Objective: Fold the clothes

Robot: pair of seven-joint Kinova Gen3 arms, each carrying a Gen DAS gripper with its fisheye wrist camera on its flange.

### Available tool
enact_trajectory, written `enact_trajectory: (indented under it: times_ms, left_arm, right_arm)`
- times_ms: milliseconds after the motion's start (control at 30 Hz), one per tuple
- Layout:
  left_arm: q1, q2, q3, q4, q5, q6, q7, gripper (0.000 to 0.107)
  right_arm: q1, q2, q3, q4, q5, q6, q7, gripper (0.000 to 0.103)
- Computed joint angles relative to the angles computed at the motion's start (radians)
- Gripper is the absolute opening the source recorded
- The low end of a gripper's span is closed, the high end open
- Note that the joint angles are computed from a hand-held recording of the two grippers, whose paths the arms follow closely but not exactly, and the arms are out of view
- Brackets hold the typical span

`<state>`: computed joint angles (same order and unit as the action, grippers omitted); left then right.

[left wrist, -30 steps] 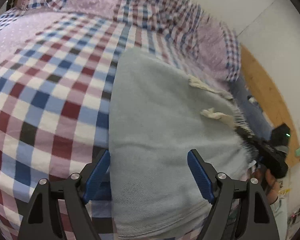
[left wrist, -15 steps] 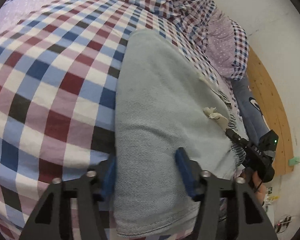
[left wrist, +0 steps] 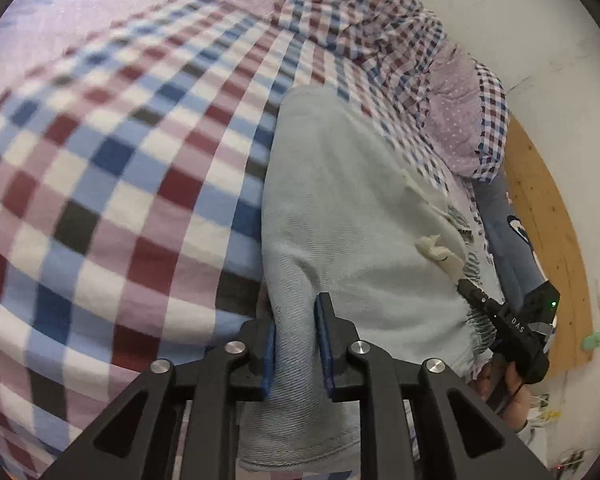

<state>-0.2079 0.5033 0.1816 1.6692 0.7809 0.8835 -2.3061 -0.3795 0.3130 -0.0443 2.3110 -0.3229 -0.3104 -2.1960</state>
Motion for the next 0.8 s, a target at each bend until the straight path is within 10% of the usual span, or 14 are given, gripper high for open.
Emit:
enact_trajectory:
  times_ms: [133, 400, 533, 700, 800]
  left_arm:
    - [-0.066, 0.046, 0.028, -0.011, 0.094, 0.061, -0.056, 0.064]
    - [-0.008, 0.107, 0.017, -0.083, 0.006, 0.146, -0.050, 0.068]
    - [-0.017, 0.116, -0.025, -0.064, 0.081, 0.155, -0.065, 0.016]
    - [-0.121, 0.021, 0.086, 0.043, 0.179, 0.033, -0.220, 0.011]
    - [-0.040, 0.042, -0.007, 0.029, 0.149, 0.034, -0.170, 0.012]
  right_arm:
    - [0.033, 0.010, -0.029, -0.002, 0.039, -0.015, -0.040, 0.060]
    - [-0.033, 0.015, 0.014, -0.039, -0.011, 0.017, 0.024, 0.044]
    - [-0.077, 0.016, 0.050, -0.052, -0.043, 0.028, 0.042, 0.042]
    - [-0.100, 0.031, 0.064, -0.070, -0.062, 0.034, 0.079, 0.041]
    - [0.039, 0.050, -0.063, -0.045, 0.045, -0.021, -0.027, 0.046]
